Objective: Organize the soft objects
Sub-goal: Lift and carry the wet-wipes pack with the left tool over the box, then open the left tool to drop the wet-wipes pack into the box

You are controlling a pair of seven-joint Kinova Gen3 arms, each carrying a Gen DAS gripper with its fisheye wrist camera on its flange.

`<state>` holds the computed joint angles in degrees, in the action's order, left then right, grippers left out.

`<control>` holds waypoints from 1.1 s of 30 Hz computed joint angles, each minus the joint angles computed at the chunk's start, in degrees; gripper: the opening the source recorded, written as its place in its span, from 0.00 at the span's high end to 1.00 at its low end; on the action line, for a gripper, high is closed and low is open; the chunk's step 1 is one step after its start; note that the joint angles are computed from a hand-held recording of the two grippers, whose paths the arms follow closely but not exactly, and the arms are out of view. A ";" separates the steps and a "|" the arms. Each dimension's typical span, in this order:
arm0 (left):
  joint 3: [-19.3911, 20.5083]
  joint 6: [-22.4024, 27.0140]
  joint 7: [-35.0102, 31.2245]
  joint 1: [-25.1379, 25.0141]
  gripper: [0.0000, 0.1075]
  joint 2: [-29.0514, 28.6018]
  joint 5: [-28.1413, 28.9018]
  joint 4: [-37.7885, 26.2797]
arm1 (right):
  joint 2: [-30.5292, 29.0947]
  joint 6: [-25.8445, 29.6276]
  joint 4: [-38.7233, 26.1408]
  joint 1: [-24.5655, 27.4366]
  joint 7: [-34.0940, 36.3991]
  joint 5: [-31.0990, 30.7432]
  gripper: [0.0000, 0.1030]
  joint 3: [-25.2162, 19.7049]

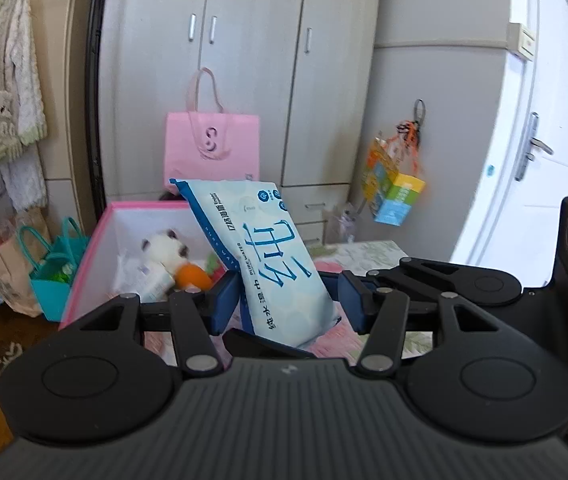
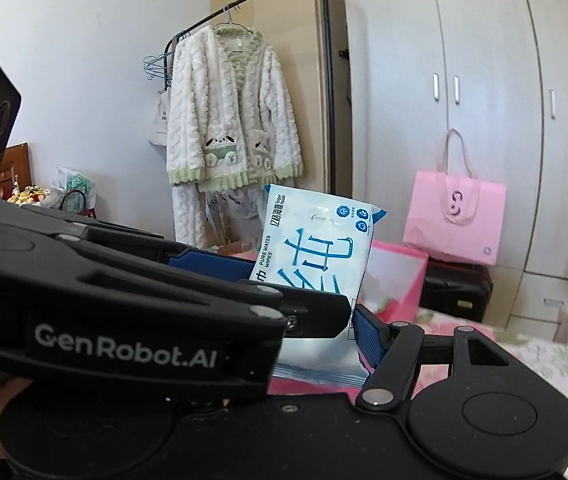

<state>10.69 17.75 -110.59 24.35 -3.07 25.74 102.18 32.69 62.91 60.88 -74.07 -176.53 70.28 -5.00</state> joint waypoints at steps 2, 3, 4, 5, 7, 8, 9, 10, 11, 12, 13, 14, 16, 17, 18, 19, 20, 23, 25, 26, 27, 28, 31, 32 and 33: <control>-1.53 0.58 -0.66 0.28 0.52 1.27 0.68 -1.56 | 0.03 -3.31 -0.61 1.22 0.98 -1.63 0.31 1.11; -3.66 0.97 -0.06 1.69 0.50 2.05 0.38 -2.52 | -0.23 -5.64 -0.24 2.95 0.76 -1.72 0.31 0.18; -6.29 0.87 0.30 3.83 0.50 2.54 0.32 -2.96 | -0.59 -7.97 0.33 5.31 -0.25 -1.28 0.31 -1.81; -8.94 0.88 0.13 5.97 0.50 3.07 0.30 -3.43 | -0.92 -10.30 1.21 7.97 -1.84 -0.35 0.31 -4.28; -14.25 2.67 -0.78 9.56 0.49 4.56 1.69 -5.20 | -1.06 -14.96 2.23 11.75 -2.72 -0.73 0.31 -6.61; -16.88 3.64 -0.37 11.44 0.49 5.39 1.65 -6.16 | -0.80 -17.29 2.30 12.62 -2.55 -1.88 0.31 -6.18; -18.56 4.30 0.86 12.62 0.49 6.18 0.81 -6.96 | -0.58 -19.47 2.18 12.75 -1.97 -3.93 0.31 -4.69; -19.19 4.89 1.95 12.76 0.49 6.95 0.14 -7.70 | -0.33 -21.80 2.12 12.96 -1.10 -6.26 0.31 -3.19; -18.75 5.44 2.11 11.87 0.49 7.52 0.38 -8.16 | -0.04 -23.36 2.05 12.34 0.01 -8.59 0.31 -1.07; -18.94 6.11 1.50 11.39 0.49 8.25 1.37 -8.69 | 0.44 -24.27 1.48 11.89 1.58 -10.92 0.31 0.61; -18.96 6.78 0.51 10.74 0.49 8.99 2.66 -9.13 | 1.11 -24.48 0.28 11.99 3.70 -13.25 0.31 1.23; -18.65 7.07 -0.26 10.02 0.49 9.49 3.71 -9.27 | 1.76 -24.49 -0.85 12.52 5.95 -15.58 0.31 1.15; -17.83 7.98 0.42 8.67 0.49 10.68 3.69 -9.95 | 2.71 -24.32 -2.59 12.83 9.81 -20.09 0.31 1.97; -16.35 8.89 1.78 7.15 0.49 11.38 2.74 -10.72 | 3.40 -23.24 -4.03 13.30 12.07 -22.04 0.31 1.57; -15.28 9.78 4.02 6.27 0.49 12.27 1.20 -11.80 | 3.91 -22.14 -5.15 13.30 13.41 -23.52 0.31 1.69; -14.00 9.74 6.32 5.64 0.49 13.02 -1.13 -12.60 | 4.74 -20.40 -6.91 13.07 14.71 -24.89 0.31 1.97; -12.30 8.77 7.79 4.79 0.50 13.32 -3.46 -12.61 | 5.27 -19.36 -8.02 12.60 15.35 -25.50 0.31 2.79; -8.37 8.52 10.55 1.75 0.50 13.90 -6.80 -13.25 | 5.24 -20.45 -8.01 12.66 15.84 -28.20 0.31 4.42; -10.18 8.12 13.66 3.77 0.49 14.05 -9.25 -13.25 | 4.85 -21.57 -7.17 12.78 16.77 -30.00 0.30 5.22; -12.61 6.55 15.85 6.37 0.49 13.99 -11.58 -12.50 | 4.99 -21.30 -7.49 12.71 17.59 -30.98 0.30 5.58; -15.20 4.40 17.76 9.03 0.48 13.78 -13.91 -11.38 | 5.26 -20.68 -7.93 12.13 17.88 -31.42 0.30 6.51; -17.86 2.38 19.31 11.65 0.48 13.62 -16.24 -10.24 | 5.41 -20.19 -8.10 11.35 17.98 -31.57 0.30 7.65; -22.87 1.69 23.65 16.53 0.47 12.76 -20.30 -8.81 | 4.51 -20.46 -6.41 9.71 17.41 -31.94 0.30 9.86; -22.58 2.57 24.64 16.09 0.47 12.00 -19.79 -8.44 | 3.93 -20.64 -5.39 9.05 16.62 -31.63 0.29 10.53; -21.42 2.99 24.70 14.71 0.47 11.33 -18.55 -8.04 | 3.21 -20.90 -4.02 8.13 15.33 -30.80 0.29 11.39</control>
<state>-10.73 20.74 -85.89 39.06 8.26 7.19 94.13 35.90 42.01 56.87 -65.94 -161.20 39.48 6.39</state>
